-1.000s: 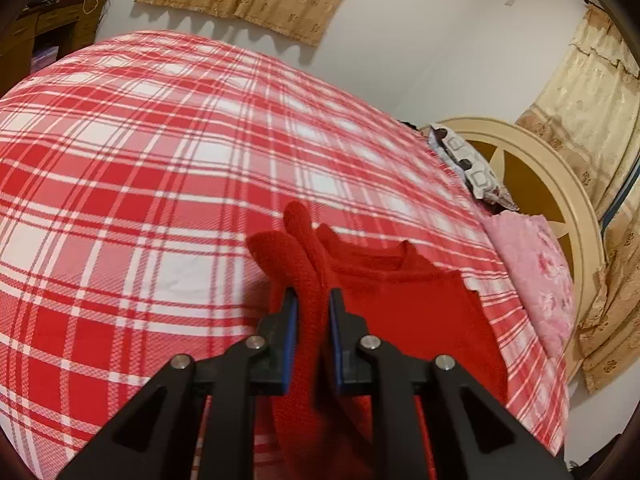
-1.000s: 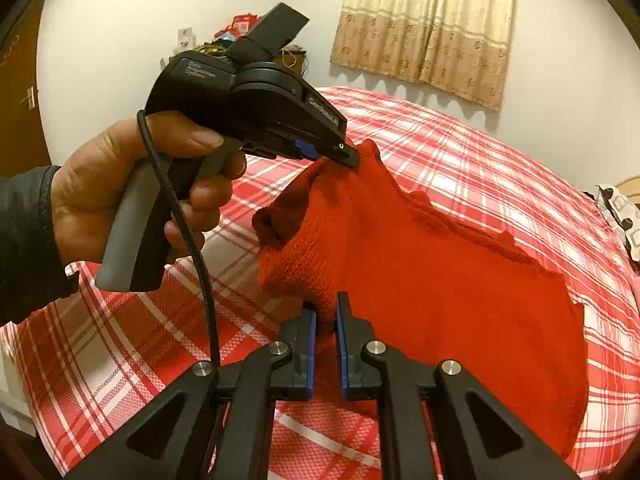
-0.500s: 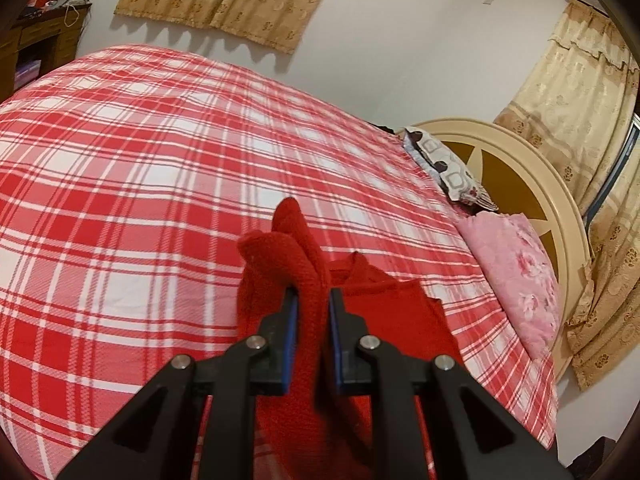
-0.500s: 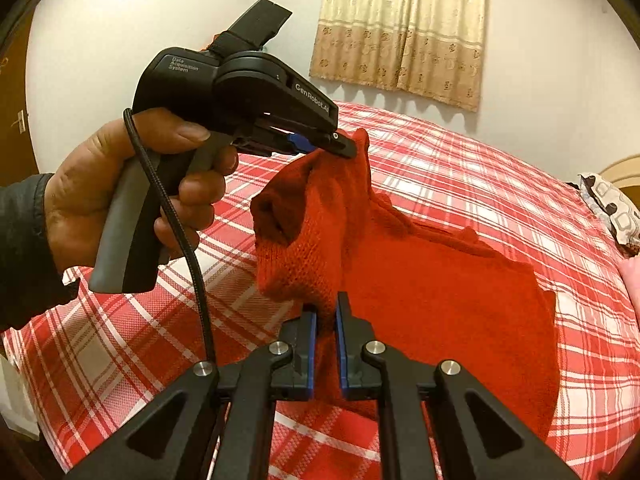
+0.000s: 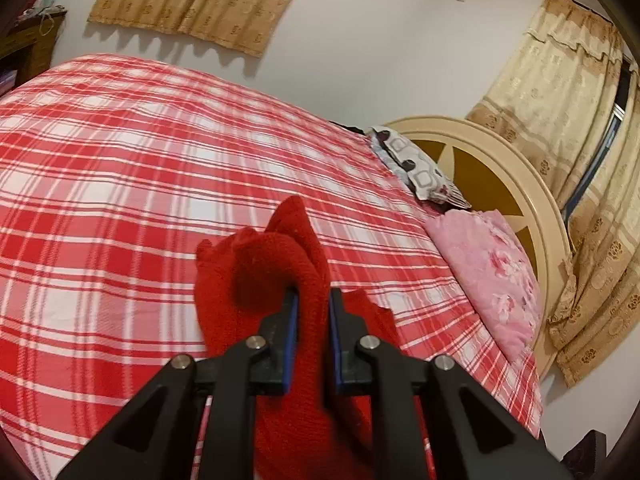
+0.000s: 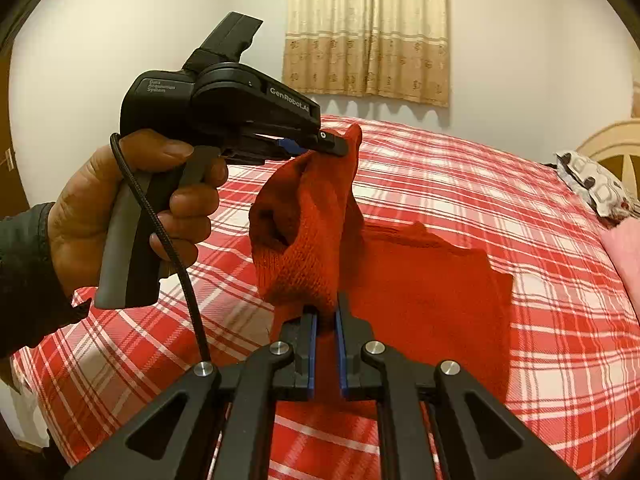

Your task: Fold small clothes

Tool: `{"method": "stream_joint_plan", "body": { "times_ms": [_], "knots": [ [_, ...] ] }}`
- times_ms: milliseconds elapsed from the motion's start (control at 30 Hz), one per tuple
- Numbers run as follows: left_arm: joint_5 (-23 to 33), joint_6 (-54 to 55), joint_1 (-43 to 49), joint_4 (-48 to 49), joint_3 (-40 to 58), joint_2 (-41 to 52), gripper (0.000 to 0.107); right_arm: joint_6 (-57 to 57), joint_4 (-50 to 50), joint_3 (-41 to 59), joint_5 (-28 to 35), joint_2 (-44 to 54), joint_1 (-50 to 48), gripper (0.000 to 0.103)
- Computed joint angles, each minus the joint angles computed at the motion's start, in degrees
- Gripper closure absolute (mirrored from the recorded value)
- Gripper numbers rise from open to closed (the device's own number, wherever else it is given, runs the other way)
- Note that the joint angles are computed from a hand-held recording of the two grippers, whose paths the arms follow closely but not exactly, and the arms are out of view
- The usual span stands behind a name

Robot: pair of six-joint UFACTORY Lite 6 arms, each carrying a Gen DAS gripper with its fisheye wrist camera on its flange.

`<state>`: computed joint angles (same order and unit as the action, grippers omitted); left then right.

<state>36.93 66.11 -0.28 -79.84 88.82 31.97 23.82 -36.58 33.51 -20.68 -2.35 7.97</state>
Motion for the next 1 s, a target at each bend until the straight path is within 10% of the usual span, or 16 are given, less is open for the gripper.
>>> {"method": "stream_joint_plan", "body": {
  "times_ms": [533, 1000],
  "knots": [
    [-3.2, -8.7, -11.3, 4.7, 10.8, 8.6, 0.092, 30.5, -37.4, -2.4, -5.9, -5.2, -21.2, 0.097],
    [-8.4, -20.4, -20.7, 20.4, 20.2, 17.4, 0.093, 32.8, -44.3, 2.1, -13.4, 9.4, -35.8, 0.102]
  ]
}}
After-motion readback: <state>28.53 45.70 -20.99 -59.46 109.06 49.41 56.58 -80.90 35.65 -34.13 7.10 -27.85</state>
